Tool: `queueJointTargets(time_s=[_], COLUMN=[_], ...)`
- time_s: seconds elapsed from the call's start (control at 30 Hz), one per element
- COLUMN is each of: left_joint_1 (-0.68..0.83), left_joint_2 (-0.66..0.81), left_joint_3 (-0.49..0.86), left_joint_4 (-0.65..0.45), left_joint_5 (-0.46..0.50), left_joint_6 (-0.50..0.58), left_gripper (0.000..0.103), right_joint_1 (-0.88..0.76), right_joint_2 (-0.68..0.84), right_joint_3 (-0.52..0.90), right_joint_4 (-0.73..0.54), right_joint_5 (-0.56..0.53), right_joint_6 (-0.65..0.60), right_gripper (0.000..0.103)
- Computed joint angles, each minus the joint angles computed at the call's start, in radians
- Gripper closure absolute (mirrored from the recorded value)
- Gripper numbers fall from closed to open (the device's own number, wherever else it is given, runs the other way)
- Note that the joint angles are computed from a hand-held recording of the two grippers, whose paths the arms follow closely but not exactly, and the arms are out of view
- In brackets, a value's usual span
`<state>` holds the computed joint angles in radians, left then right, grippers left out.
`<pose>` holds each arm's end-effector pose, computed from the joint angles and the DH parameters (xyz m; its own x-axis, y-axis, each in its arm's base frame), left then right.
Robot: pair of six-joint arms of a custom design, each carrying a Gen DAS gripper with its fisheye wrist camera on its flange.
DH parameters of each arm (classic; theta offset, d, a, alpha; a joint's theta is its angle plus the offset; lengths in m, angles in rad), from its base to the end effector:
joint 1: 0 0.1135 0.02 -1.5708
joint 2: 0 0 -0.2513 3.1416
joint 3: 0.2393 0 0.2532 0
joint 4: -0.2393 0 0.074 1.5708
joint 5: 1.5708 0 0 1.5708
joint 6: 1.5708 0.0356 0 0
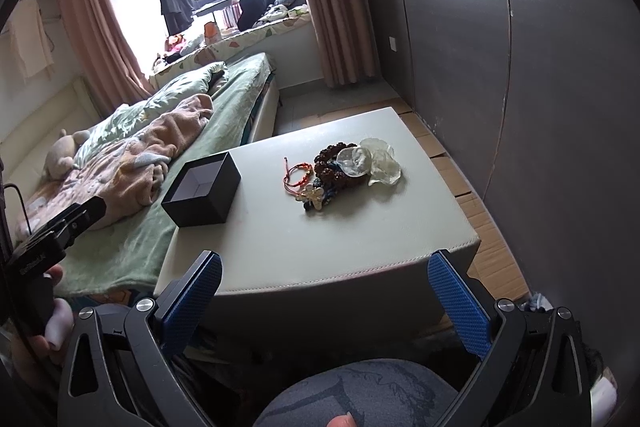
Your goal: Organize jewelry
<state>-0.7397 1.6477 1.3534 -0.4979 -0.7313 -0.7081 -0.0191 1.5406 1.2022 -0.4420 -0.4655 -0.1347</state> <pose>0.2839 -0.2269 0.2786 -0.5004 -0.1987 -0.8427 -0.2241 0.9699 -0.0956 0.3398 0.0095 0.2652 -0.6565 -0.1075 -0.7466 -0.3936 0.8932 0.2175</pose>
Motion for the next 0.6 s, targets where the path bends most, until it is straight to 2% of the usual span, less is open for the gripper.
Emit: queueJointTargets(time_s=[0.6], left_joint_1=[-0.012], left_joint_2=[-0.004], left_joint_3=[0.001], left_joint_4=[0.006], left_joint_5=[-0.012], left_joint_6=[0.007], left_gripper=[0.000], right_joint_1=[-0.004], right_joint_2=[0.002], right_joint_3=[0.003], right_joint_4=[-0.001], right_joint_5=[0.003], right_joint_6=[0.000], right_gripper=[0.000])
